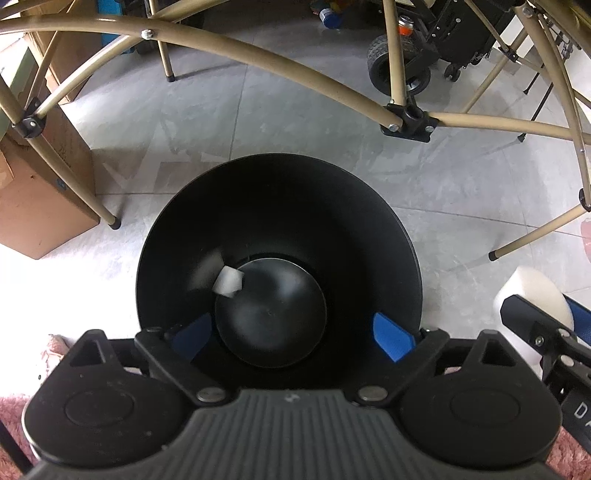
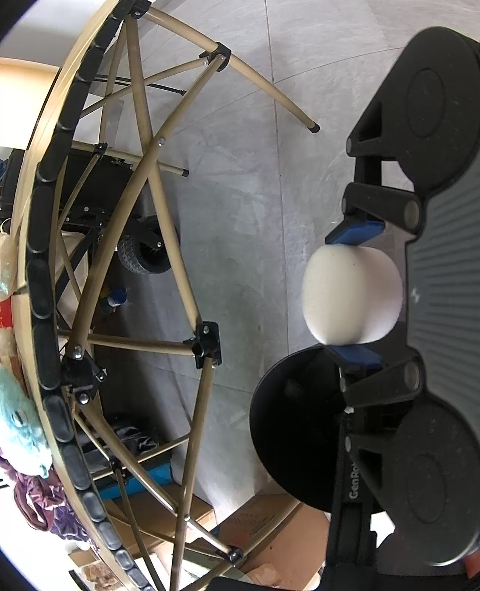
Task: Organize soft objects
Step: 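Open the left gripper to drop the triangular sponge into the bin, then move the right tool over the bin and open it to drop the round sponge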
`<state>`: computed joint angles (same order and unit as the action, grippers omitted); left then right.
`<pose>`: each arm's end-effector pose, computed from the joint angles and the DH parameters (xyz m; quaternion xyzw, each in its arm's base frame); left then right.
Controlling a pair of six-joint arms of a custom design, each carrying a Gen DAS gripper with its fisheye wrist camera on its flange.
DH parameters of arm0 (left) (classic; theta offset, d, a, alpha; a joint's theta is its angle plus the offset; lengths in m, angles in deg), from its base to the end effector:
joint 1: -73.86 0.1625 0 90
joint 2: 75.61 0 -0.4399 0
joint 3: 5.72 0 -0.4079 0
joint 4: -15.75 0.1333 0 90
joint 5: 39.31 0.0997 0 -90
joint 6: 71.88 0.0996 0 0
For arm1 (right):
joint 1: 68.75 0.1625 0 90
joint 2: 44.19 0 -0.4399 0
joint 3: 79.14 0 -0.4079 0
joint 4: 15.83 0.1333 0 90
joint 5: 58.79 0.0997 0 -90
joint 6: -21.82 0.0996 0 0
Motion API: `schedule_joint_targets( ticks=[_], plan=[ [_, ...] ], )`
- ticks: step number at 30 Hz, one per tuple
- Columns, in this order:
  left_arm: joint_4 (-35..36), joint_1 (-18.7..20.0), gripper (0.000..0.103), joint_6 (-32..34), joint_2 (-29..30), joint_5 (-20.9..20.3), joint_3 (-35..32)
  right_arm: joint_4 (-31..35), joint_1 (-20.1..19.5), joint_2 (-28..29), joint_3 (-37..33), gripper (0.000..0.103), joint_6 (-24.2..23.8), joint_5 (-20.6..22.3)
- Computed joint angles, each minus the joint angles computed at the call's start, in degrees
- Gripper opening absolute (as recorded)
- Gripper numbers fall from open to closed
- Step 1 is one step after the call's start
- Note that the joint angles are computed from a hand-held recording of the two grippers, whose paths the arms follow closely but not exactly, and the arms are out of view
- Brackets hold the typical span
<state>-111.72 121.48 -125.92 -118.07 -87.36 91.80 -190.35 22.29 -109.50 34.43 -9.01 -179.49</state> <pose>-0.2775 -0.6007 0.0243 -0.0393 0.9235 -0.1686 0.3422 0.0931 -0.5848 0.2477 0.1724 -0.9039 0.2253 0.3203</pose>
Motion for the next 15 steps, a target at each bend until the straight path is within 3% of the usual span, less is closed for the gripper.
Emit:
schedule_joint_targets(
  ticks=[15],
  plan=[
    [-0.27,-0.48,0.097,0.43,-0.82,0.43,0.73,-0.12,-0.08,-0.06,0.04,0.055,-0.14,0.17]
  ],
)
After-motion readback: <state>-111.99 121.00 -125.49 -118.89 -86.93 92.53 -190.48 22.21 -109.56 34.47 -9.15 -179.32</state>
